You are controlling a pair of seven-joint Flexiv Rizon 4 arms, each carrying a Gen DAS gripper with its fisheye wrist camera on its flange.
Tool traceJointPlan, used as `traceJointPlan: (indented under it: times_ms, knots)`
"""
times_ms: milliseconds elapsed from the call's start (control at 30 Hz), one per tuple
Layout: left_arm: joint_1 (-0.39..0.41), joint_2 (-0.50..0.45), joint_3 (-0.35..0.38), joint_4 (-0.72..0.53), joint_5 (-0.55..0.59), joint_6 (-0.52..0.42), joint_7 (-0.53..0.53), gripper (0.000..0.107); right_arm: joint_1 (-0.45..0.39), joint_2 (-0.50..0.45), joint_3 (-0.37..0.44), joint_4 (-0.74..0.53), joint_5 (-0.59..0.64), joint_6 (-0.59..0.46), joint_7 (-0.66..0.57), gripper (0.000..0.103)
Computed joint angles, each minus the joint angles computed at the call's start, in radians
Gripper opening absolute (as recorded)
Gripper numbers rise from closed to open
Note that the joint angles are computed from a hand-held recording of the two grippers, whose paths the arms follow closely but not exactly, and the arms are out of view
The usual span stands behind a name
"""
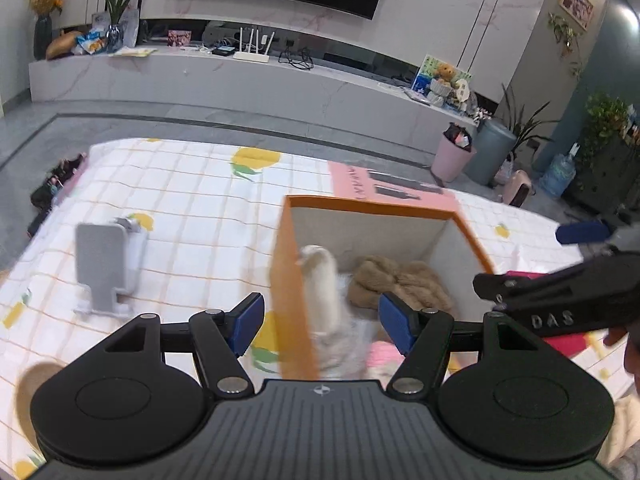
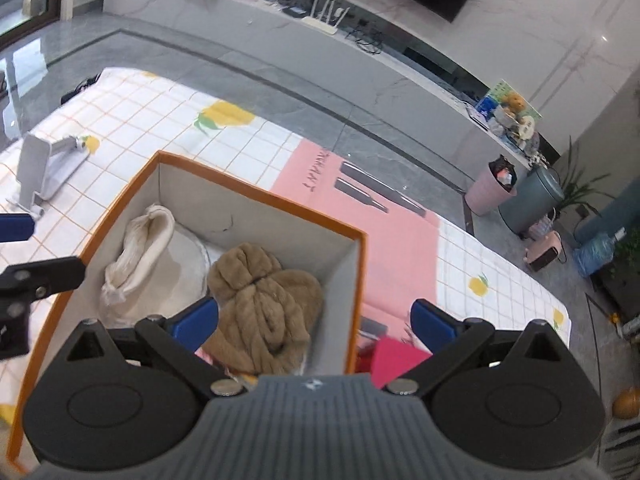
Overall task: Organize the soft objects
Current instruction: 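Move both grippers back over the remaining items on the tablecloth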
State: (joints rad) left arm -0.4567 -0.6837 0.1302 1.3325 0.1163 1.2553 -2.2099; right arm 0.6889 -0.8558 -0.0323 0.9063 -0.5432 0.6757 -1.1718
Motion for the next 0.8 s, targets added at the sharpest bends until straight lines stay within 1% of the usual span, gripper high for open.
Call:
traceJointPlan:
  times_ms: [100, 167, 233, 333, 400, 433, 533, 567, 600, 700, 767, 800]
  knots:
    - [-0.029, -0.007, 0.010, -0.033, 0.010, -0.030, -0.016, 0.076, 0.007, 0.087, -0.029, 0.140, -0.042, 0.051, 0.083, 0.100]
    - [-0.062, -0.005, 0.041, -0.057, 0.049, -0.058, -0.035, 0.076, 0.003, 0.146, -0.035, 0.232, -0.077, 0.084, 0.142, 0.100]
    - [-0.088, 0.002, 0.060, -0.066, 0.083, -0.071, -0.074, 0.076, -0.011, 0.210, -0.028, 0.325, -0.106, 0.117, 0.195, 0.100]
    - [-0.101, 0.007, 0.055, -0.082, 0.115, -0.067, -0.107, 0.076, -0.041, 0.303, -0.014, 0.459, -0.162, 0.175, 0.266, 0.100]
    - [-0.141, -0.002, 0.102, -0.116, 0.160, -0.045, -0.194, 0.076, -0.064, 0.360, -0.009, 0.542, -0.210, 0.215, 0.319, 0.100]
    - [-0.160, -0.003, 0.120, -0.135, 0.181, -0.050, -0.226, 0.076, -0.077, 0.387, -0.004, 0.577, -0.230, 0.226, 0.344, 0.100]
    - [-0.208, 0.001, 0.155, -0.188, 0.256, -0.068, -0.303, 0.076, -0.126, 0.456, 0.017, 0.655, -0.265, 0.243, 0.396, 0.100]
    - [-0.220, 0.001, 0.158, -0.209, 0.284, -0.076, -0.309, 0.076, -0.144, 0.481, 0.017, 0.685, -0.286, 0.264, 0.431, 0.100]
    - [-0.228, -0.003, 0.152, -0.235, 0.303, -0.104, -0.299, 0.076, -0.164, 0.504, 0.021, 0.714, -0.303, 0.285, 0.462, 0.100]
    - [-0.249, -0.032, 0.121, -0.348, 0.341, -0.256, -0.258, 0.076, -0.231, 0.567, 0.039, 0.782, -0.324, 0.339, 0.509, 0.100]
    - [-0.242, -0.054, 0.081, -0.396, 0.344, -0.284, -0.255, 0.075, -0.266, 0.601, 0.036, 0.823, -0.378, 0.368, 0.551, 0.100]
    - [-0.222, -0.065, 0.042, -0.409, 0.320, -0.274, -0.235, 0.075, -0.284, 0.618, 0.032, 0.844, -0.418, 0.384, 0.580, 0.100]
